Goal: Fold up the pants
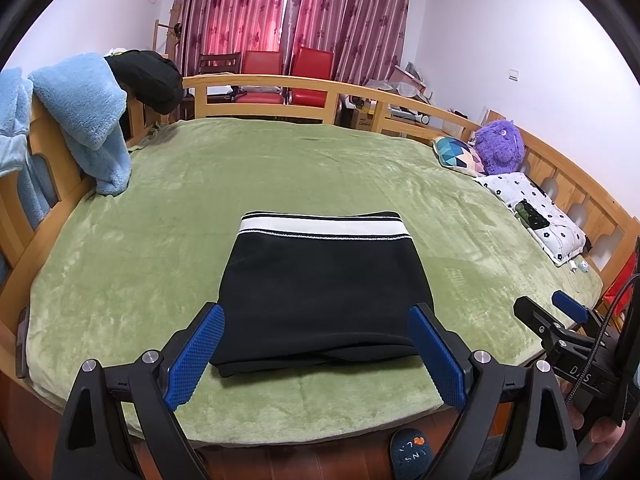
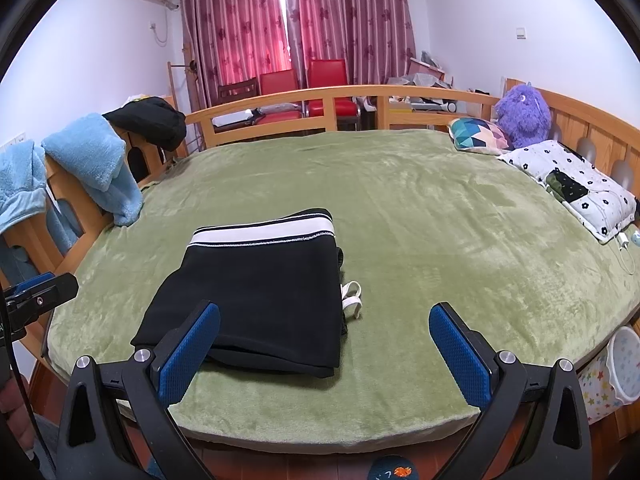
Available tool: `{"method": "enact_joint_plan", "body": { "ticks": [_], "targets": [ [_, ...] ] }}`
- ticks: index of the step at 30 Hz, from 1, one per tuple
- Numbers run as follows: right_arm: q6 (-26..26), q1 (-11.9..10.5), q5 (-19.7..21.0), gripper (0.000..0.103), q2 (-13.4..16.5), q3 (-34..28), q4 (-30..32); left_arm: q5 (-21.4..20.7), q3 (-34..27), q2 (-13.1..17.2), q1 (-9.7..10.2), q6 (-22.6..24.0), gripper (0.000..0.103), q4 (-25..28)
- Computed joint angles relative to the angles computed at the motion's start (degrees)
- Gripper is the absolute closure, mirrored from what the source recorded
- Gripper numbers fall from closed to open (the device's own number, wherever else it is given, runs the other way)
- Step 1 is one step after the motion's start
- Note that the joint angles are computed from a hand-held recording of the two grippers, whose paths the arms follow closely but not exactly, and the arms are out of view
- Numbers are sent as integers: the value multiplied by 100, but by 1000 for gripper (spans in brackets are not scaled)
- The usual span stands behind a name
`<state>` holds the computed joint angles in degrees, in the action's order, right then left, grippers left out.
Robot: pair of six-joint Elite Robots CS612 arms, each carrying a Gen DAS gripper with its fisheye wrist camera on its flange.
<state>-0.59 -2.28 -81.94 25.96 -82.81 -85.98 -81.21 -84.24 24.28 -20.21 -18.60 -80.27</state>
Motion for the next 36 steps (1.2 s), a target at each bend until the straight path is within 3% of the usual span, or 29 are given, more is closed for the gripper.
{"method": "enact_joint_plan", "body": {
  "ticks": [36],
  "targets": [
    [83,85,2,0,20,19,-86,145,-86,25,-74,-231,10,9]
  ]
}}
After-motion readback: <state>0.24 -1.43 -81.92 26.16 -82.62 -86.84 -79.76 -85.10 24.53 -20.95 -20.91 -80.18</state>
